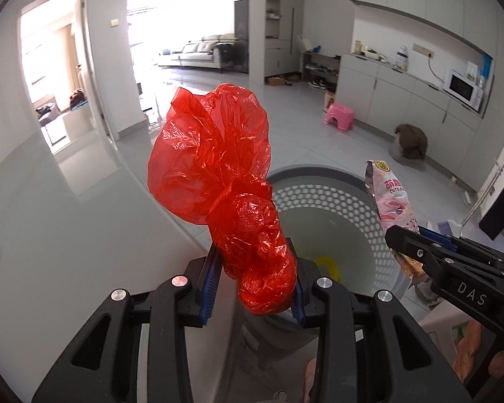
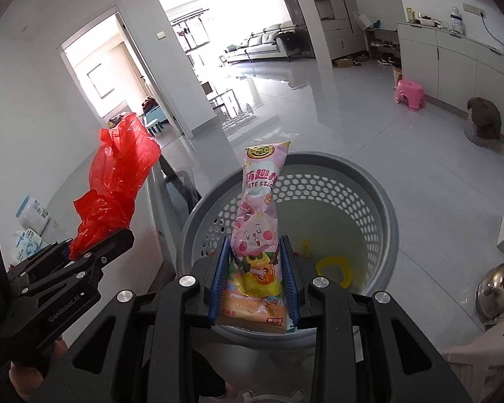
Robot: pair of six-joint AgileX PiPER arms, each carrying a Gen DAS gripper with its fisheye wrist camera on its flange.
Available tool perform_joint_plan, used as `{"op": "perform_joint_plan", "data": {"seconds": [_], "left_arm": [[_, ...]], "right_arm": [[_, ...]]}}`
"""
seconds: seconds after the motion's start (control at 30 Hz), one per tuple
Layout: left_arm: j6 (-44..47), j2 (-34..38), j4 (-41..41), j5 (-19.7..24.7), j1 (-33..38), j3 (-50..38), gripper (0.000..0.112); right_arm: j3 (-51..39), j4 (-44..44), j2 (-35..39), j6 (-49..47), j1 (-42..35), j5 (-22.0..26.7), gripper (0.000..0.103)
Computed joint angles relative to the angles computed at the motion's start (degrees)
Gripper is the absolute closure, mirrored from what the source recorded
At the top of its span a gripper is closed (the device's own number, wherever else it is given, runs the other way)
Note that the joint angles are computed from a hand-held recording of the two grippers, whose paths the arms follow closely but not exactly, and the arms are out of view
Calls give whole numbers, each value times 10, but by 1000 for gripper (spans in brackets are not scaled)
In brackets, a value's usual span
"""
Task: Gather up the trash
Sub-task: 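Carry the red bag and snack packet over the grey basket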
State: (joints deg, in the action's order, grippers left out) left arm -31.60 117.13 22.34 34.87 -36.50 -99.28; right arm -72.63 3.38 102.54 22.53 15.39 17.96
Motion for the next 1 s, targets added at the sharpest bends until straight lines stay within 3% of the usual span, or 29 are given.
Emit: {"op": "perform_joint_plan", "data": {"seconds": [0.2, 0.6, 1.0], "left_arm": [[49, 28, -41, 7, -13, -24, 78], [120, 59, -87, 22, -2, -59, 78], [141, 127, -108, 91, -2, -173, 77]], "right_arm": [[55, 22, -21, -14, -29, -21, 74], [70, -39, -22, 63, -22, -26, 74], [45, -14, 12, 41, -20, -25, 74]]}}
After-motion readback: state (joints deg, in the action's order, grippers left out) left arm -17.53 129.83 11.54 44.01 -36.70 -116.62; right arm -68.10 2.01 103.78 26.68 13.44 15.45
